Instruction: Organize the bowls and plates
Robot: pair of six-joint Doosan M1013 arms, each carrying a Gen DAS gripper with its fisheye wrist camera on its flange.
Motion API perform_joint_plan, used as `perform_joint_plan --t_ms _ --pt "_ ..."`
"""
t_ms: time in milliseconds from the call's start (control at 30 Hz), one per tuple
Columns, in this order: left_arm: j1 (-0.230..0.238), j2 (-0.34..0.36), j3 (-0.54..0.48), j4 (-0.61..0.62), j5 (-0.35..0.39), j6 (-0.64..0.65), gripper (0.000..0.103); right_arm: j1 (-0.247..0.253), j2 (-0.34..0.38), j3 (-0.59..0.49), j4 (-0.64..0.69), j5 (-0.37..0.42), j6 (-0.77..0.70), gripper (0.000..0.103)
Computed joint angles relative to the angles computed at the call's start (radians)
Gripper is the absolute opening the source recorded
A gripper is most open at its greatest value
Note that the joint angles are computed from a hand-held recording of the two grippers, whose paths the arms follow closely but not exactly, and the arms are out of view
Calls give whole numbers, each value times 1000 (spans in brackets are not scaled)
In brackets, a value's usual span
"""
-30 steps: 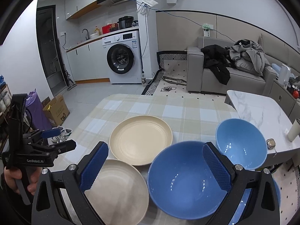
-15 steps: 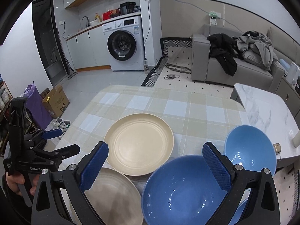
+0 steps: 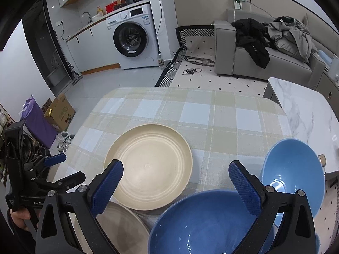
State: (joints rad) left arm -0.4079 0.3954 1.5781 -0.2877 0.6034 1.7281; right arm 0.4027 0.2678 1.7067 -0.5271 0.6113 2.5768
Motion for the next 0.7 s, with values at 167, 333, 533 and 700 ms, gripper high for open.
perform_joint_plan --t_ms 167,333,533,700 --pt "-1 24 -19 5 10 -14 102 -15 26 -17 57 16 -71 102" --pt "-5 48 -42 18 28 -38 102 -31 53 -39 140 36 -165 100" --pt "-3 76 -64 -5 50 -21 101 -49 87 -66 223 72 -253 97" --pt "-7 96 -76 -6 60 -10 100 -66 107 -77 290 89 -309 90"
